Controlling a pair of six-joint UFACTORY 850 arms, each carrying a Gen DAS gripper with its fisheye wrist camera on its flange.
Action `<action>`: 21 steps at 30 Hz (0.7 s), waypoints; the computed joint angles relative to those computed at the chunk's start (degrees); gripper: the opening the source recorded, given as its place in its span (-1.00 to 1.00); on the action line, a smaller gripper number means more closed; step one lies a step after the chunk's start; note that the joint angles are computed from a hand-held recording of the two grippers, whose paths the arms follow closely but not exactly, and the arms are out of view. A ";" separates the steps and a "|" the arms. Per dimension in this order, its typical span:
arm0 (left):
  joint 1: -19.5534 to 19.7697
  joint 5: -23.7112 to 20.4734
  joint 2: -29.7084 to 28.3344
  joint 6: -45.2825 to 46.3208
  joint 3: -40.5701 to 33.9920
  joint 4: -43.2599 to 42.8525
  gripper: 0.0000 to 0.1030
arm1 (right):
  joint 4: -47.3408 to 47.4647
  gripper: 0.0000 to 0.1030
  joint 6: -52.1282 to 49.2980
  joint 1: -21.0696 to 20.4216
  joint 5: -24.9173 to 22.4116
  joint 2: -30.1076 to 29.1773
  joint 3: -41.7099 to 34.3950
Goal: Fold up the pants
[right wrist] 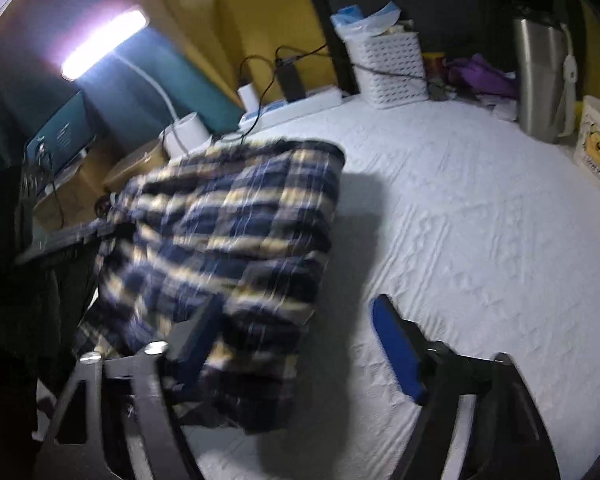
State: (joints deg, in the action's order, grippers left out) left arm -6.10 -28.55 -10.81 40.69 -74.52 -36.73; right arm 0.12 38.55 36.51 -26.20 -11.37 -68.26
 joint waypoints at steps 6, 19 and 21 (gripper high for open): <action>-0.31 -0.67 -2.15 -4.63 -2.17 5.03 -0.76 | 5.32 -0.32 -3.24 1.58 -0.33 -1.08 0.46; -0.21 2.71 -0.45 -2.61 1.49 4.13 -0.75 | -4.24 -0.81 9.77 5.59 -2.88 1.90 2.09; 0.09 2.15 -0.56 -2.26 1.21 3.39 -0.75 | -6.27 -0.80 12.16 6.45 -3.71 2.57 2.41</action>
State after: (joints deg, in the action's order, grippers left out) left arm -6.00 -26.40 -11.36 38.43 -73.32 -33.34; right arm -6.15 50.72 42.96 -29.92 -8.80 -65.85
